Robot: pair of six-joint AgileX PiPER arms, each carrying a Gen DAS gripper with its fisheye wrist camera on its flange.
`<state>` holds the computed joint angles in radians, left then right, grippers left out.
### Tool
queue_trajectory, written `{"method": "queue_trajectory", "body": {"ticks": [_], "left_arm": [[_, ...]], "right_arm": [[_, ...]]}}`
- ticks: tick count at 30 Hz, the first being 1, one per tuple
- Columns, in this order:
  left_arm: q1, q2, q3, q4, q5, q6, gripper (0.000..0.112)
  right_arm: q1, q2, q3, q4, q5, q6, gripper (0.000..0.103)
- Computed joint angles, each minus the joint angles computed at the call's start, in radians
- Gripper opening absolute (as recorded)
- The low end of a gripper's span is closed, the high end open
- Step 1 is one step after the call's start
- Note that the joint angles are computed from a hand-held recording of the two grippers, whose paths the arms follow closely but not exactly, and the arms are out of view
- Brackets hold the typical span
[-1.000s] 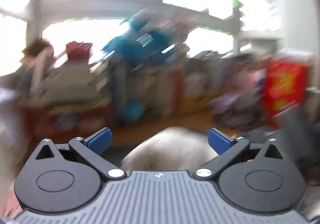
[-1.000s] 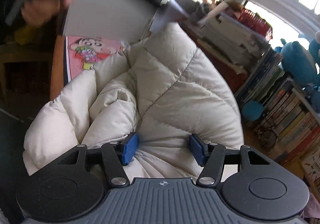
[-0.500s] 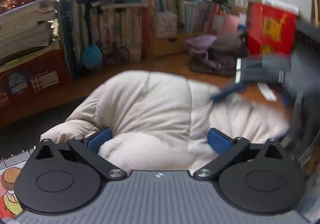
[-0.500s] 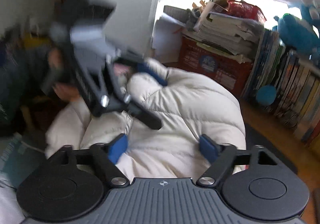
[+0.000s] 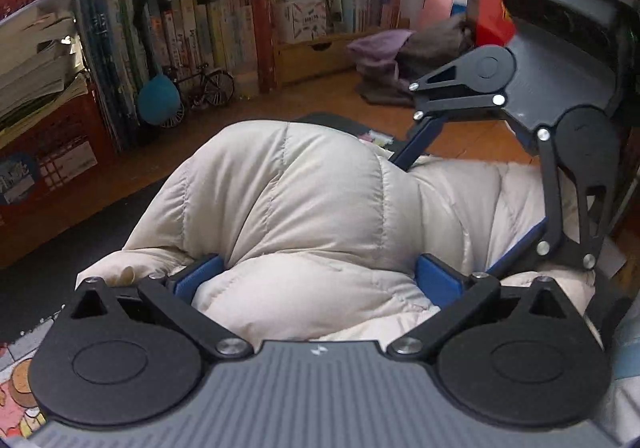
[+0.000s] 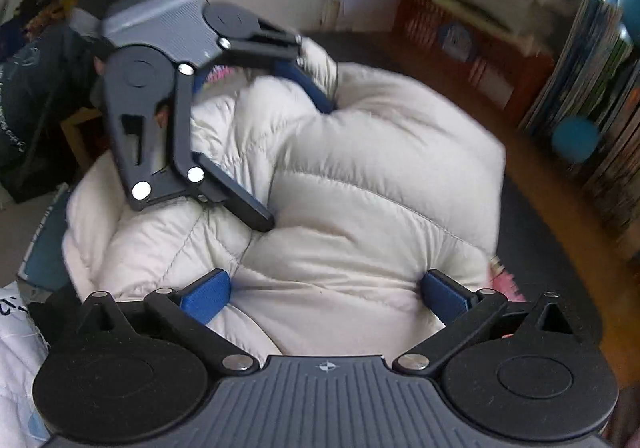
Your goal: Fold clothes
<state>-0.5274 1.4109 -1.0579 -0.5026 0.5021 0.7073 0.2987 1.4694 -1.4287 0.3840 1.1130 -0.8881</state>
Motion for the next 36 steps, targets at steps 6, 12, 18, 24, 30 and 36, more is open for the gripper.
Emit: {"method": "queue_trajectory", "body": {"ticks": [6,12,18,24,30,36], "left_arm": [[-0.053,0.064,-0.044,0.139,-0.008,-0.160,0.103],[-0.025,0.095,-0.062,0.069,0.014,-0.099,0.103],[0.007,0.112,-0.070,-0.013,0.034,-0.019,0.103],[0.028,0.117,-0.053,-0.095,0.023,0.058,0.103],[0.081,0.074,0.035,-0.346,-0.007,0.273,0.103],[0.053,-0.028,0.068,-0.184,-0.044,0.089,0.103]], "right_arm": [[0.030,0.061,-0.045,-0.052,0.034,0.045,0.103],[0.036,0.099,-0.070,-0.058,0.060,0.060,0.103],[0.028,0.111,-0.069,-0.042,0.073,0.055,0.103],[0.013,0.093,-0.035,-0.011,0.061,0.042,0.103],[-0.096,-0.026,0.121,0.164,-0.025,-0.115,0.103],[-0.411,-0.106,0.243,0.514,0.053,-0.318,0.103]]}}
